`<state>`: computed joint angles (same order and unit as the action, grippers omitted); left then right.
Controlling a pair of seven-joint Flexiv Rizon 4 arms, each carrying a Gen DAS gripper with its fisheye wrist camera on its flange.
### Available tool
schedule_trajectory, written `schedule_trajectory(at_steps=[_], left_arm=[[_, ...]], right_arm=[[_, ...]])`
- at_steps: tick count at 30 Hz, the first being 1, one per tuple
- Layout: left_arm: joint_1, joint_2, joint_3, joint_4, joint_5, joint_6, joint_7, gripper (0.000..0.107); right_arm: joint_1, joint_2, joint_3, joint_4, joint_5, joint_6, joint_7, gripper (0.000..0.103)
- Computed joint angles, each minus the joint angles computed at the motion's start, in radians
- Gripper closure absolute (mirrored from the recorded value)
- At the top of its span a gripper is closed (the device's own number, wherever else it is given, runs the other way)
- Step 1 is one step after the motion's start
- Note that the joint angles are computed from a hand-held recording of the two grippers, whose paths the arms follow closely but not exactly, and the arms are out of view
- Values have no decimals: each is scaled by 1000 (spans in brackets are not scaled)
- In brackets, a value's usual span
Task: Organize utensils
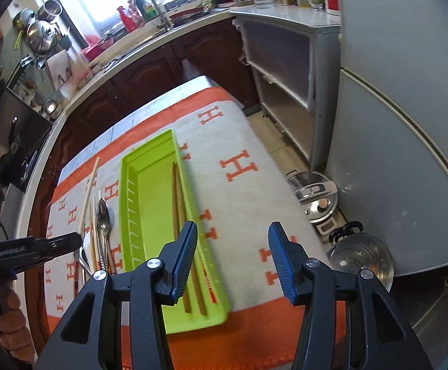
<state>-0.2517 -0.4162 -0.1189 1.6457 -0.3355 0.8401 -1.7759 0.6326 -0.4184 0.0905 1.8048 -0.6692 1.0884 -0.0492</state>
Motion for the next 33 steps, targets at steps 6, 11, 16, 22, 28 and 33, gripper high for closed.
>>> schedule_trajectory(at_steps=[6, 11, 16, 22, 28, 33], left_arm=[[-32, -79, 3, -97, 36, -8, -54, 72], [-51, -50, 34, -69, 112, 34, -75, 50], [-67, 12, 90, -3, 242, 92, -123, 43], [-12, 94, 105, 114, 256, 100, -149, 43], [29, 165, 130, 211, 303, 102, -198, 43], [72, 225, 144, 296, 319, 111, -219, 43]], right_arm=[[-10, 44, -8, 59, -35, 24, 54, 54], [-15, 43, 7, 54, -47, 26, 44, 54], [-15, 18, 24, 27, -10, 17, 2, 54], [1, -20, 32, -16, 41, -1, -61, 54], [22, -63, 40, -82, 85, -16, -135, 54], [49, -100, 46, -150, 116, -45, -211, 54]])
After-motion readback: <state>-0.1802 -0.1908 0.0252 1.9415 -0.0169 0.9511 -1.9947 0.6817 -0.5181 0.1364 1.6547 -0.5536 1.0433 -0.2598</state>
